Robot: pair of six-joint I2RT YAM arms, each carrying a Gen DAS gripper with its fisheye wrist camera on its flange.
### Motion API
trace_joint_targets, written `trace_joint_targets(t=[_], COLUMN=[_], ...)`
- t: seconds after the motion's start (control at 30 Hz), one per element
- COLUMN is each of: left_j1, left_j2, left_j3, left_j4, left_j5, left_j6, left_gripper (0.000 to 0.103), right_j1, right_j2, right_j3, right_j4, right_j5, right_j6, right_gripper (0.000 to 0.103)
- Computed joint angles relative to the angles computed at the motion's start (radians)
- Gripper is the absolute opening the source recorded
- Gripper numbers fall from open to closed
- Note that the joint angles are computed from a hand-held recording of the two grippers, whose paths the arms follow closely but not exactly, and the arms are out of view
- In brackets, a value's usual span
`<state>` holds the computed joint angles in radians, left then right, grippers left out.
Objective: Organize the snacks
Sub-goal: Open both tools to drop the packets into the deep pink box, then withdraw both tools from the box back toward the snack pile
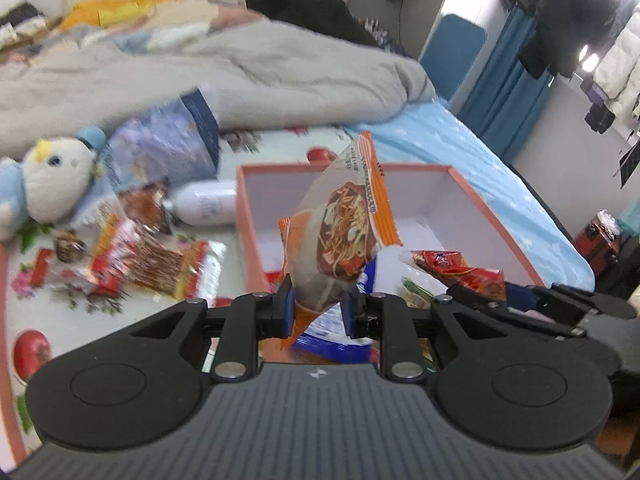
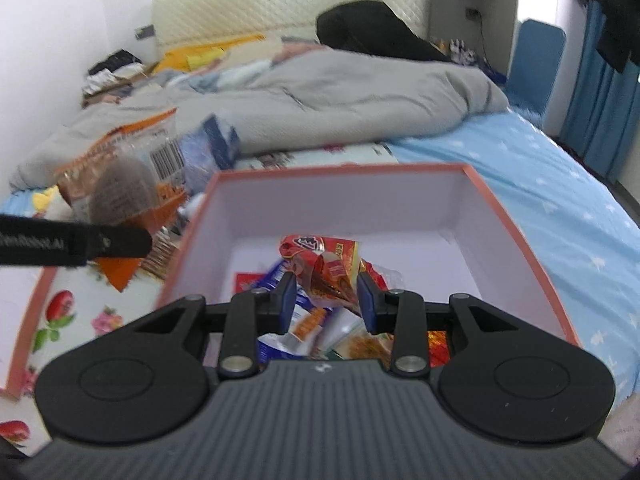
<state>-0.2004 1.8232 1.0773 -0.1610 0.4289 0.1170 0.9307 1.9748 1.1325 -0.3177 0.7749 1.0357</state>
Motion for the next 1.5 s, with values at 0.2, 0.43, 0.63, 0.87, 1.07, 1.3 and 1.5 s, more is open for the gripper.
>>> trace_joint_targets(t=[0.2,0.43,0.63,0.87,1.07,1.3,1.5], left_j1=[-0.067,-0.09,-0.088,-0.072,-0.044,-0.009,0.043], left_j2=[0.083,0.137,0.113,0.051,-0.027,-0.132,-0.204], left_j3=[0.082,0.136,0.104,0.063,0.0,-0.085,-0.143], left_j4=[-0.059,-0.113,-0.077,-0.045,-0.003,0.05,0.091], left_j5=[-0.062,-0.089,-0.099,-0.084,-0.044,-0.024,0.02], left_j6=[-0.004,-0.006,0.003,0.008,0.028,0.068,0.068], left_gripper=[0.026,0.026,0.054,0.055,0.055,0.055,0.055], right_j1=[-0.026,-0.058,-0.059,-0.044,-0.008,0.026,0.055], right_j2=[-0.011,-0.039,-0.047,-0.089,-0.13,-0.131,-0.122], right_j3=[-0.078,-0.152,-0.173,-0.185,-0.165,-0.121,-0.077], right_j4=[0.028,0.072,0.092,0.108,0.088,0.087,0.086], right_j5=[-0.071,-0.165,-0.172,-0.127,-0.053,-0.001,0.045], right_j6=[0.018,0.031,0.035,0.048,0.052,0.045,0.03], right_gripper=[0.036,0.038,0.06,0.06,0.06,0.06,0.06])
